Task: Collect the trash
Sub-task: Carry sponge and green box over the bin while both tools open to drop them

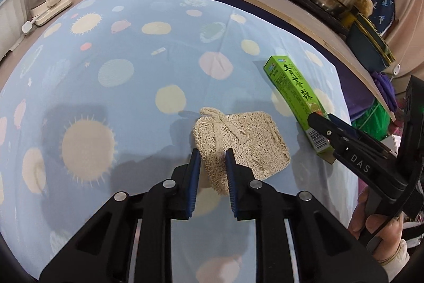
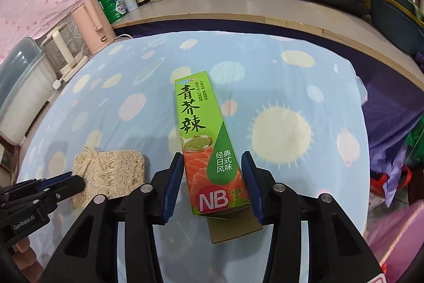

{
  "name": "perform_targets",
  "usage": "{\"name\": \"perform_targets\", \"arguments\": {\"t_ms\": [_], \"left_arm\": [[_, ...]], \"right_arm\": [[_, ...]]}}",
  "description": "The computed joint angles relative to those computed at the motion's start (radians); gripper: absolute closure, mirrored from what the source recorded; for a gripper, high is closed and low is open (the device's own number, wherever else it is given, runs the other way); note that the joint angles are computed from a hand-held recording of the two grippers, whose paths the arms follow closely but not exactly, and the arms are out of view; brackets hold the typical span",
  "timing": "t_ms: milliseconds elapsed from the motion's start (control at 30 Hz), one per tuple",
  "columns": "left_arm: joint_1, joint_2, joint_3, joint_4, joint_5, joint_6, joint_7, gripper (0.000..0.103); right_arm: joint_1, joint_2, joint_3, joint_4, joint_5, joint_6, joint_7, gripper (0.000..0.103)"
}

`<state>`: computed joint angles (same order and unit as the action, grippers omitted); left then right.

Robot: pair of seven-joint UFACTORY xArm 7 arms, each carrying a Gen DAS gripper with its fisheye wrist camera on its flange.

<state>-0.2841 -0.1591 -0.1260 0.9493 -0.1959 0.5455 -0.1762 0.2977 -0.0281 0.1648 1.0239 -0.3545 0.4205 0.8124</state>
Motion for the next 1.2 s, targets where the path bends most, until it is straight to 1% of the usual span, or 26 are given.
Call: {"name": "perform_targets", "arguments": {"t_ms": [133, 300, 433, 567, 800, 933, 1033, 1200], "left_arm": [[-0.023, -0.086, -0.012, -0.059, -0.007, 0.035, -0.002, 0.084], [-0.054, -0.191, -0.027, -0.127, -0.005, 0.072, -0.018, 0.084], [-0.081, -0.27, -0.042, -0.175, 0.006, 0.105, -0.025, 0.084], [-0.113, -0.337, -0.051, -0.208, 0.0, 0.133, -0.035, 0.084], [-0.153, -0.408, -0.079, -0.222, 0.009, 0.162, -0.059, 0.084], [-0.165, -0.427, -0.094, -0.221, 0.02, 0.167, -0.075, 0.084], [-0.167, -0.437, -0.101, -0.228, 0.033, 0.172, -0.084, 0.084], [-0.166, -0.473, -0.108, -0.266, 0.055, 0.196, -0.109, 0.084]], "right_arm": [[0.002, -0.109, 0.021, -0.104, 0.006, 0.003, 0.051, 0.061], [-0.006, -0.28, 0.063, -0.254, 0.076, 0.013, 0.094, 0.062], [0.001, -0.424, 0.095, -0.349, 0.138, 0.056, 0.106, 0.062], [0.011, -0.556, 0.121, -0.417, 0.185, 0.1, 0.114, 0.064], [0.021, -0.722, 0.144, -0.475, 0.239, 0.168, 0.12, 0.065], [0.032, -0.769, 0.148, -0.496, 0.27, 0.186, 0.118, 0.066], [0.052, -0.775, 0.155, -0.517, 0.296, 0.189, 0.12, 0.066], [0.111, -0.746, 0.149, -0.559, 0.355, 0.17, 0.119, 0.066]]}}
